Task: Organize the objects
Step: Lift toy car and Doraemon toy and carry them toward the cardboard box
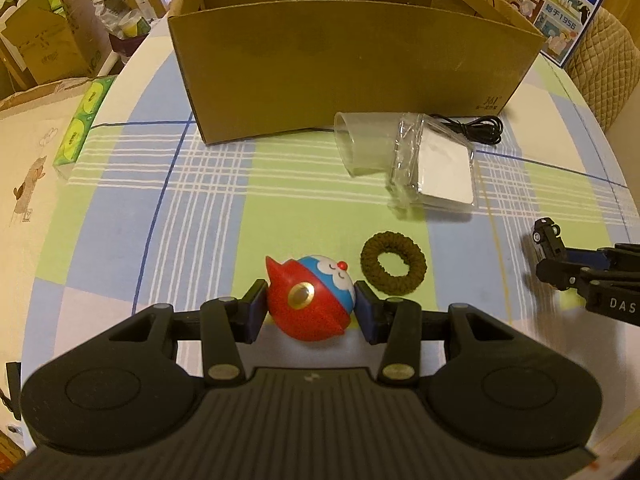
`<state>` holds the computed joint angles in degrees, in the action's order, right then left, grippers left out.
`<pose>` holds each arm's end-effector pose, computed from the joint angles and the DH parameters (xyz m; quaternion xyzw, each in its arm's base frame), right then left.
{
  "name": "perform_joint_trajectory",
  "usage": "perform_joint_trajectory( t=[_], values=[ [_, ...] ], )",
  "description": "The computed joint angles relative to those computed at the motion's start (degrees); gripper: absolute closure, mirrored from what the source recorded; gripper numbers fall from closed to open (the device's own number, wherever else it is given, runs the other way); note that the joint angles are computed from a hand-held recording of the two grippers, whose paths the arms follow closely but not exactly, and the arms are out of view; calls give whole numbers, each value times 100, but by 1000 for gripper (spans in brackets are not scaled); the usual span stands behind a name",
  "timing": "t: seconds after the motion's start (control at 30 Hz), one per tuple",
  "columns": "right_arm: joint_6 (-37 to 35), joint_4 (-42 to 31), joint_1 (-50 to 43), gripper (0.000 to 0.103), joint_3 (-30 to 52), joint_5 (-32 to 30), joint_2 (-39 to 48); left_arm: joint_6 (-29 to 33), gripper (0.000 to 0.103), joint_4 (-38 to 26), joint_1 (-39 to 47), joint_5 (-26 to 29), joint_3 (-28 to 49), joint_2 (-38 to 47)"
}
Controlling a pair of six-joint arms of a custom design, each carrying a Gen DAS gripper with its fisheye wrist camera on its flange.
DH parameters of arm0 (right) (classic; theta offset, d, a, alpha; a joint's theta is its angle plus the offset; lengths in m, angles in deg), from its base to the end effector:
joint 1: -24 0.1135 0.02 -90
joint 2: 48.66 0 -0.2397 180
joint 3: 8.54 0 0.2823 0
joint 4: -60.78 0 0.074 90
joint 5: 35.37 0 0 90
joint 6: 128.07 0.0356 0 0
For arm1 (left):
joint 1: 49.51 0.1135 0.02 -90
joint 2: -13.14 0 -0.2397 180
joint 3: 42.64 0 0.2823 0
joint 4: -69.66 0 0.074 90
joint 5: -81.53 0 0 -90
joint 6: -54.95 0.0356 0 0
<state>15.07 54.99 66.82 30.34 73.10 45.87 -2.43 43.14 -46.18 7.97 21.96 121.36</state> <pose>0.1908 0.1615 0.0247 0.1255 0.9491 0.0768 0.2785 0.3361 0.0095 0.0447 0.2703 0.9370 -0.0813 0.2058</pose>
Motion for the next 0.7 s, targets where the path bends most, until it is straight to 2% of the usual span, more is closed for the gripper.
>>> perform_joint_trajectory(
  t=[0.43,0.7],
  values=[
    [-211,-184,-18,73,56,39,-443,48,62,-252,74,281,-1,-410],
    [-623,-212,-207,73,200,18,-732,12,62,-398,71,496,81,-691]
  ],
)
